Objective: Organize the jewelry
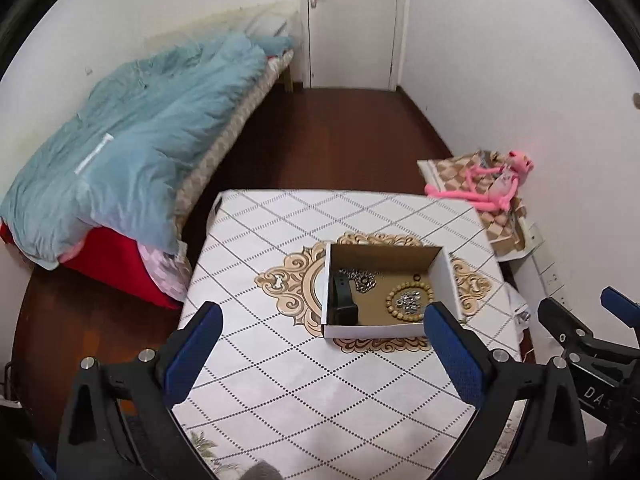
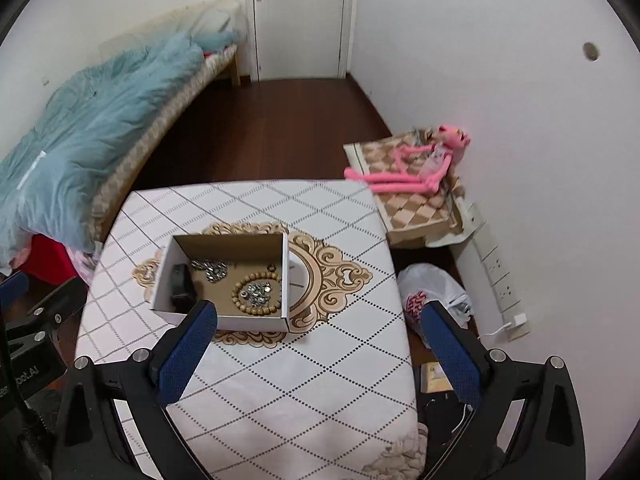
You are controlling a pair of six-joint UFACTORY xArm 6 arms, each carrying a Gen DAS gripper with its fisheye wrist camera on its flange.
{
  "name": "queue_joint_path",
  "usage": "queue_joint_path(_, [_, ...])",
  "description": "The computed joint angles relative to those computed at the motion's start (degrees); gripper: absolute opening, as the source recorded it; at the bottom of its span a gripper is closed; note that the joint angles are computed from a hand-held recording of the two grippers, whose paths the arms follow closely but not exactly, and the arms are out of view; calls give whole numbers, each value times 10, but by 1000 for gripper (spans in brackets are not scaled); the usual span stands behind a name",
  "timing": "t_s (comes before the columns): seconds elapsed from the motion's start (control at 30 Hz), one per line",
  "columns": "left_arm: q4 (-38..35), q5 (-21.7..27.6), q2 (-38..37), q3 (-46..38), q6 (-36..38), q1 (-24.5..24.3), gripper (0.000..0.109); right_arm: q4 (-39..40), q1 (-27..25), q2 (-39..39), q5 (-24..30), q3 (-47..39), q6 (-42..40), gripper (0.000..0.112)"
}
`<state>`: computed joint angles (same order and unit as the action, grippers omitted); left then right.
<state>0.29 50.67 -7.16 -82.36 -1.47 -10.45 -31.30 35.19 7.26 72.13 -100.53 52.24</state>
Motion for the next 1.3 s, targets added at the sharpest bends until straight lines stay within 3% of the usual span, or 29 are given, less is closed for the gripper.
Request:
queue_joint_path(0.23, [2, 19, -73, 18, -7, 11, 103, -51, 55, -46, 45, -15, 21, 103])
queue_joint_path(0.6, [-20, 69, -122, 16, 8, 21, 103, -80, 118, -72, 100, -45, 37, 103])
queue_joint_path(0.87, [-3, 75, -115, -1, 1, 11, 102, -69, 112, -60, 113, -75, 21, 103])
queue_joint_path(1.3, [33, 109, -12, -95, -14, -1, 103, -30, 46, 24, 121, -169, -38, 103])
